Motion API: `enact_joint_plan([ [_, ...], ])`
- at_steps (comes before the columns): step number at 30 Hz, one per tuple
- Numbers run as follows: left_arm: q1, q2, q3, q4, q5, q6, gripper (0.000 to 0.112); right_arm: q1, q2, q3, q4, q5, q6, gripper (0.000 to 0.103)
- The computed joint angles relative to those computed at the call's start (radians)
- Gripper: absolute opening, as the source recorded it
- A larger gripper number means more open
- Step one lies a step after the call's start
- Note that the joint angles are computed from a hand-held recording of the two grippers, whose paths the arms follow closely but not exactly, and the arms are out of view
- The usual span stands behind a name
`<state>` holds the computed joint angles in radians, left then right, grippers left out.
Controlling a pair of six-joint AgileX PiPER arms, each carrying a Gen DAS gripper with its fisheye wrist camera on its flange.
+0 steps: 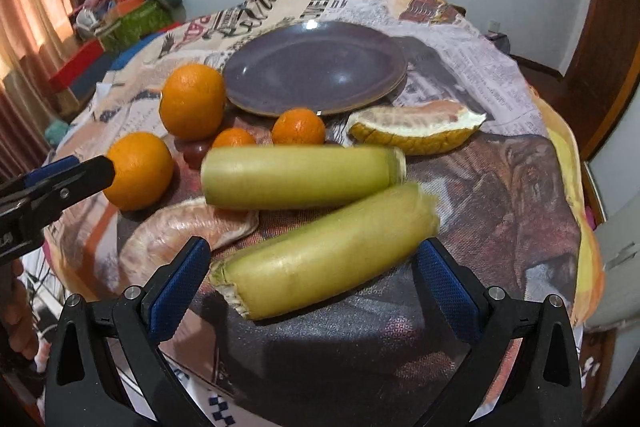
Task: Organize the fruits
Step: 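Move left tool to the large orange while right tool reaches a yellow corn cob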
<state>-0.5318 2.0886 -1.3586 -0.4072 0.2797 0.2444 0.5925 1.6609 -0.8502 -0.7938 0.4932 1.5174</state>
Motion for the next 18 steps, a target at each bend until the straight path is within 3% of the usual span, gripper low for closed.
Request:
enact_joint_plan([
  [2, 0.000, 0.017, -0.018, -0.002, 0.013, -0.002, 0.084, -0.020, -0.018, 0.039, 0.005, -0.048, 0.015, 0.101],
  [11, -0.017, 0.076, -0.085, 0.105, 0.042, -0.107, 0.085, -0.049, -0.139, 0.165, 0.022, -0.015, -0.004, 0.101],
  [18, -0.039, 0.105, -0.118, 0.210, 0.034, -0.197, 0.085, -0.098, -0.215, 0.212, 0.111, -0.043, -0.075, 0.101],
])
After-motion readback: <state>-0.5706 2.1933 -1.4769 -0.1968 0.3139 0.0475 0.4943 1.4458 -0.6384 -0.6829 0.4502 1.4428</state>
